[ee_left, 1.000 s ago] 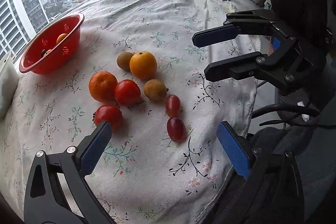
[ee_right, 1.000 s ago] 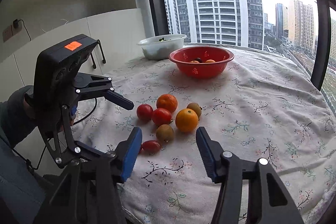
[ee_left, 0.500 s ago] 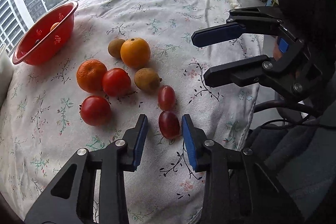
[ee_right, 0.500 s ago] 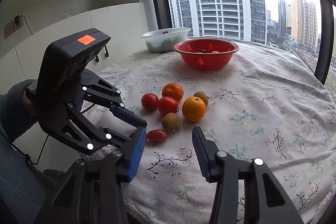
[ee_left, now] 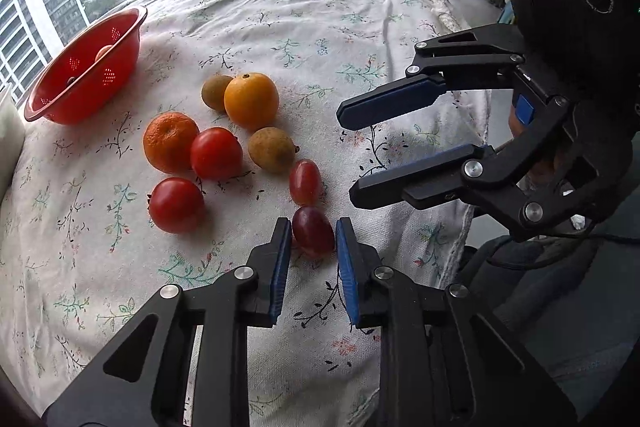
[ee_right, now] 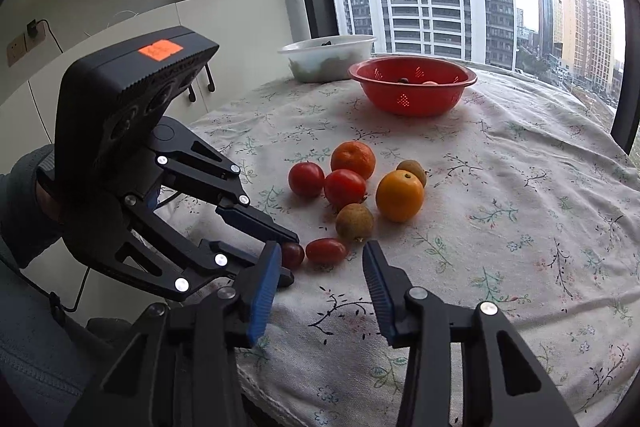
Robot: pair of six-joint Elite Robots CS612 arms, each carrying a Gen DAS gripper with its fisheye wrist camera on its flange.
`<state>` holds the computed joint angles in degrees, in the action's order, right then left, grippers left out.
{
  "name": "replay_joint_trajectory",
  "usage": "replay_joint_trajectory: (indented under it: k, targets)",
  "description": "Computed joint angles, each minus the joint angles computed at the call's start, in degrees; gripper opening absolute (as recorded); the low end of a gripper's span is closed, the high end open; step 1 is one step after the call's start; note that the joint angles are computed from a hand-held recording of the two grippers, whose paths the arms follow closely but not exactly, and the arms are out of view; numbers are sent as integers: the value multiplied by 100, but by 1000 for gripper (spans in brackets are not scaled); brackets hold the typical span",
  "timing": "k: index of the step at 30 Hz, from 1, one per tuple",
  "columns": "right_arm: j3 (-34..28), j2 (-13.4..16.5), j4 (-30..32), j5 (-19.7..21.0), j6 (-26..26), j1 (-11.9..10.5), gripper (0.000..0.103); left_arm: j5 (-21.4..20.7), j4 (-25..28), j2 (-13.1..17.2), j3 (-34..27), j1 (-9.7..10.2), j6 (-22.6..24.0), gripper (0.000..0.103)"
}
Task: Organize fruits
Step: 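Grasp a red grape with the left tool while the right tool grasps another grape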
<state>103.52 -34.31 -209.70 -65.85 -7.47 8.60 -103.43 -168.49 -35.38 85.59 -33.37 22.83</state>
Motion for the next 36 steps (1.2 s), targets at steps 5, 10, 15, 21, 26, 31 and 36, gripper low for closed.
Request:
replay_joint_trajectory:
  k: [5, 10, 15, 21, 26, 31, 36]
  targets:
    - [-75, 0, 246, -117, 81, 44, 45, -58, -59, 24, -5, 35, -114, 21]
    - [-112, 6, 356, -245, 63, 95, 45, -21, -58, 45, -45, 8, -92, 22]
    - [-96, -4, 417, -285, 65, 94, 45, -27, -130, 48, -22, 9, -62, 20]
    - [-198, 9, 638, -286, 134, 100, 41, -16, -244, 20, 54, 49, -170, 20]
    - [-318, 21, 932, -365, 191, 121, 40, 31, -291, -17, 116, 70, -182, 20]
    - [-442, 28, 1116, -574, 51, 215, 40, 48, -275, -11, 128, 86, -187, 20]
    - [-483, 56, 1057, -964, -219, 332, 35, -2, -293, 1, 127, 102, -195, 20]
